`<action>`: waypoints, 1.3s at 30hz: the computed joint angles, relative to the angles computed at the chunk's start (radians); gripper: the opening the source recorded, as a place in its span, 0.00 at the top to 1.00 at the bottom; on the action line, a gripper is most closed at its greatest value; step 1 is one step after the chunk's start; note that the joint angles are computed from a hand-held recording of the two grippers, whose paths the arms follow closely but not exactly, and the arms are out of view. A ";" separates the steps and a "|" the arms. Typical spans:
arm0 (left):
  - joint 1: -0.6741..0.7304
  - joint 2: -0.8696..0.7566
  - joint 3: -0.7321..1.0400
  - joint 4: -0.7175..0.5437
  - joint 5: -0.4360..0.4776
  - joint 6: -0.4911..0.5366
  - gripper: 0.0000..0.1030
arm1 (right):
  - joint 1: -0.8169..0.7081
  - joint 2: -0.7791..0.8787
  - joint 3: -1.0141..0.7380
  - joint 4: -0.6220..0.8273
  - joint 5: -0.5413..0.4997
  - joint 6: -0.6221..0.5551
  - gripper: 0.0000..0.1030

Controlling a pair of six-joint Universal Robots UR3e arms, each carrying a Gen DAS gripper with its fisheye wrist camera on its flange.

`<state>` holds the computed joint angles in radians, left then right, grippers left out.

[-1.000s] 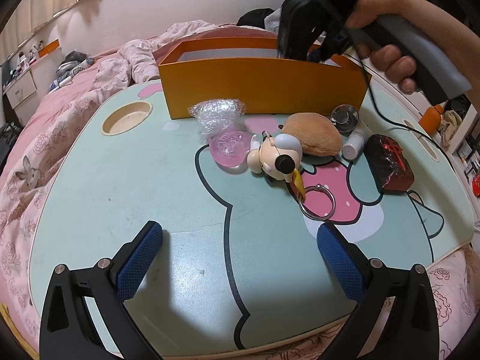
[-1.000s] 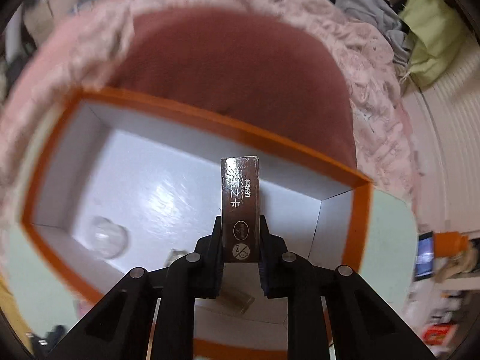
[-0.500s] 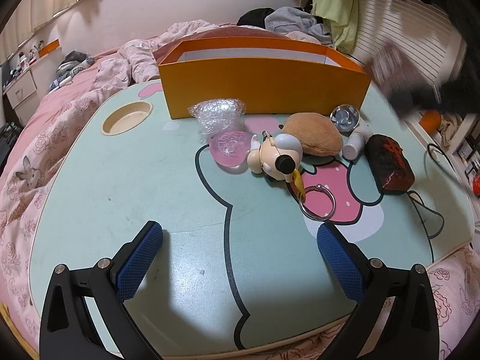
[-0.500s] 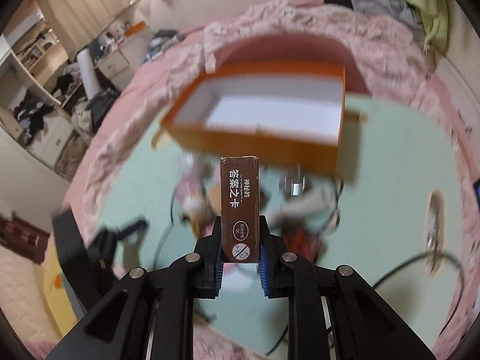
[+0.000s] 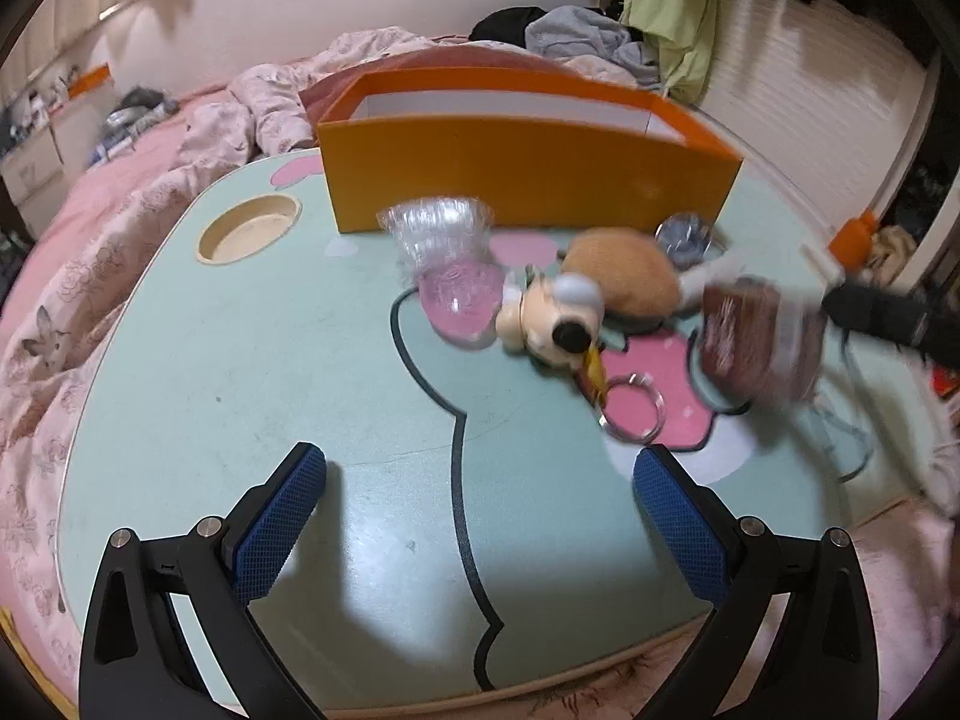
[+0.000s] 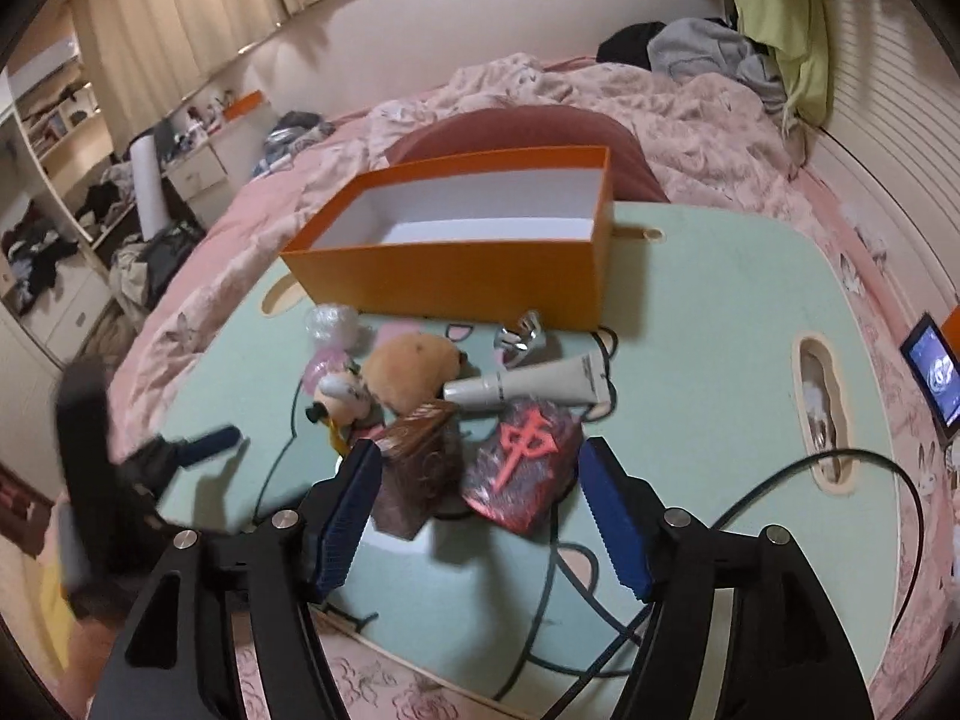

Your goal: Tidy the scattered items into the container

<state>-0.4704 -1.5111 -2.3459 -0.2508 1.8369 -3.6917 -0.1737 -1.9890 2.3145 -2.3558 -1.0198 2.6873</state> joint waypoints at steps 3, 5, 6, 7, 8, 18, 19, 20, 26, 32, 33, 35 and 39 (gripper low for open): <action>0.037 0.135 0.076 -0.087 0.008 0.084 0.01 | -0.028 -0.020 0.014 0.021 0.019 -0.020 0.34; 0.094 0.169 0.204 -0.193 -0.046 0.184 0.01 | -0.054 -0.041 0.021 0.044 0.038 -0.031 0.34; 0.145 0.159 0.291 -0.262 -0.112 0.244 0.01 | -0.064 -0.049 0.024 0.055 0.048 -0.036 0.34; 0.196 0.130 0.375 -0.325 -0.189 0.290 0.01 | -0.070 -0.055 0.024 0.066 0.055 -0.042 0.34; 0.241 0.086 0.459 -0.391 -0.262 0.325 0.01 | -0.072 -0.060 0.025 0.069 0.056 -0.043 0.34; 0.313 -0.600 1.276 -1.036 -0.465 0.323 0.27 | 0.099 -0.028 0.077 -0.179 -0.157 0.028 0.34; 0.307 -0.633 1.319 -1.071 -0.464 0.313 0.27 | 0.100 -0.029 0.083 -0.186 -0.156 0.025 0.34; 0.302 -0.667 1.372 -1.115 -0.462 0.304 0.27 | 0.097 -0.032 0.088 -0.187 -0.152 0.020 0.34; 0.272 -0.807 1.581 -1.282 -0.407 0.257 0.21 | 0.071 -0.051 0.107 -0.167 -0.114 0.006 0.34; 0.271 -0.704 1.254 -0.961 -0.410 0.154 0.06 | 0.073 -0.054 0.111 -0.162 -0.116 0.004 0.34; 0.265 -0.694 1.229 -0.933 -0.402 0.148 0.06 | 0.073 -0.054 0.112 -0.163 -0.115 0.004 0.34; 0.258 -0.679 1.195 -0.897 -0.393 0.133 0.06 | 0.070 -0.052 0.111 -0.160 -0.114 0.005 0.34; 0.257 -0.652 1.135 -0.838 -0.381 0.122 0.05 | 0.069 -0.050 0.110 -0.161 -0.112 0.003 0.34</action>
